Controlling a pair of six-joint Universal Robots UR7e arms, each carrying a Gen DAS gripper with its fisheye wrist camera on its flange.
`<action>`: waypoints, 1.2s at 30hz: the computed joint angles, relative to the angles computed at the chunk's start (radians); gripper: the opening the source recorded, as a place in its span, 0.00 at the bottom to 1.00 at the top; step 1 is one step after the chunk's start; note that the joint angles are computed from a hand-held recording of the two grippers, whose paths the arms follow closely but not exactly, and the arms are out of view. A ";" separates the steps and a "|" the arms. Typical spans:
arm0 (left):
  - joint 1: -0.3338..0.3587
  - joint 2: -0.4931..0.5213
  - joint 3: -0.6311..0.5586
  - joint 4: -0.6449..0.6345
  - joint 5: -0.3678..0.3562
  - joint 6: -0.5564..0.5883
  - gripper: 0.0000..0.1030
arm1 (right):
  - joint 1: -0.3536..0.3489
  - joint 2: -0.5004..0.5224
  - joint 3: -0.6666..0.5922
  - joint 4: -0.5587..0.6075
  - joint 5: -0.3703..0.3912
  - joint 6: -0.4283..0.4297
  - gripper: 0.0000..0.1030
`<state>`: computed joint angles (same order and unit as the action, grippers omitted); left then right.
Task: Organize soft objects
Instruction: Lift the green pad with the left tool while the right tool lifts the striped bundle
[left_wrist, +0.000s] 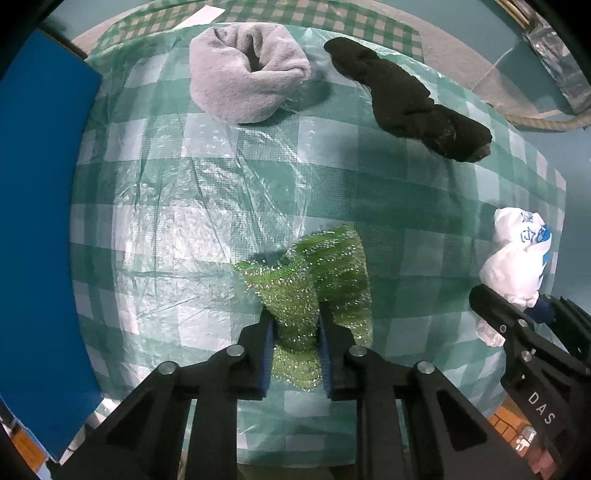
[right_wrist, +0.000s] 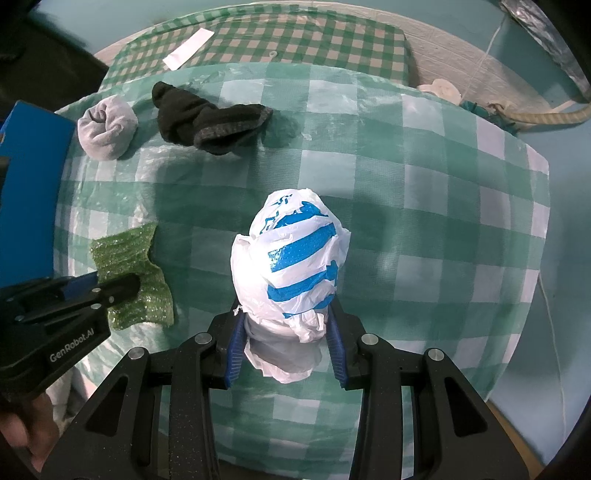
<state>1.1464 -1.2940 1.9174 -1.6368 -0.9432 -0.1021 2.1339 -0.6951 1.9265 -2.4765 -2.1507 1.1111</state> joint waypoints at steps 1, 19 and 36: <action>0.002 -0.005 -0.001 0.002 -0.004 0.008 0.19 | 0.001 0.000 -0.001 0.001 -0.001 -0.002 0.37; -0.080 -0.140 0.036 0.013 0.053 0.159 0.18 | 0.059 0.003 -0.081 0.130 -0.033 0.008 0.37; -0.141 -0.217 -0.051 0.042 0.058 0.317 0.18 | 0.131 0.011 -0.216 0.279 -0.050 0.007 0.37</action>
<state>1.0056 -1.5114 1.8661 -1.5944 -0.8849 0.2149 2.2649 -0.6837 1.7103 -2.1976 -2.2002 1.1178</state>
